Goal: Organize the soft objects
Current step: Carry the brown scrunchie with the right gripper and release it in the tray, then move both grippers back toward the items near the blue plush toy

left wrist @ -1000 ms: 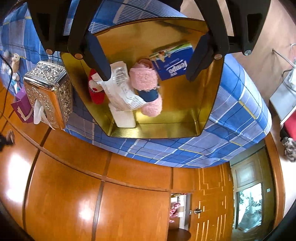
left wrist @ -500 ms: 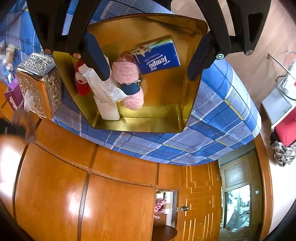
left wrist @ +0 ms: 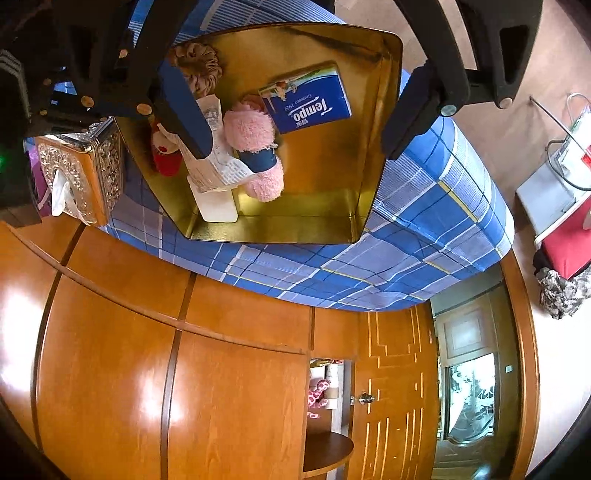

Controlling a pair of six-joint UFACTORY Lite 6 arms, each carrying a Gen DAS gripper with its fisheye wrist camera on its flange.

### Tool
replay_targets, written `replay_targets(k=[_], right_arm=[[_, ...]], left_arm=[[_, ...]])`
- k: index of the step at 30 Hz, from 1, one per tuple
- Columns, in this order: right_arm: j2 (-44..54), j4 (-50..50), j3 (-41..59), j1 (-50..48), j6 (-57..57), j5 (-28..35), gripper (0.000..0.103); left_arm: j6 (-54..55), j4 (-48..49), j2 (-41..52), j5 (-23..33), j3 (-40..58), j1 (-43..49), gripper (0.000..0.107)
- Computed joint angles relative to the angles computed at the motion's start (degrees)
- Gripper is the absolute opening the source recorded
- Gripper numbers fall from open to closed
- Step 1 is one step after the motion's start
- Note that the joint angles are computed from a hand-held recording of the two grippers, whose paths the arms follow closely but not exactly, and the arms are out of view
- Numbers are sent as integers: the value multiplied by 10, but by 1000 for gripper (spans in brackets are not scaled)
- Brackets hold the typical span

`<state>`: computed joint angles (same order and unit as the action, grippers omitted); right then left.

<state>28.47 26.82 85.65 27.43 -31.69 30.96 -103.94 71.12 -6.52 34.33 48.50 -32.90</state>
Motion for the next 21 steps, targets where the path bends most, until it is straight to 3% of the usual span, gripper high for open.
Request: replay_targets(k=[21], right_arm=[[-222, -36, -188, -50, 33, -119, 41]], left_arm=[[13, -10, 27, 9, 22, -54, 93]])
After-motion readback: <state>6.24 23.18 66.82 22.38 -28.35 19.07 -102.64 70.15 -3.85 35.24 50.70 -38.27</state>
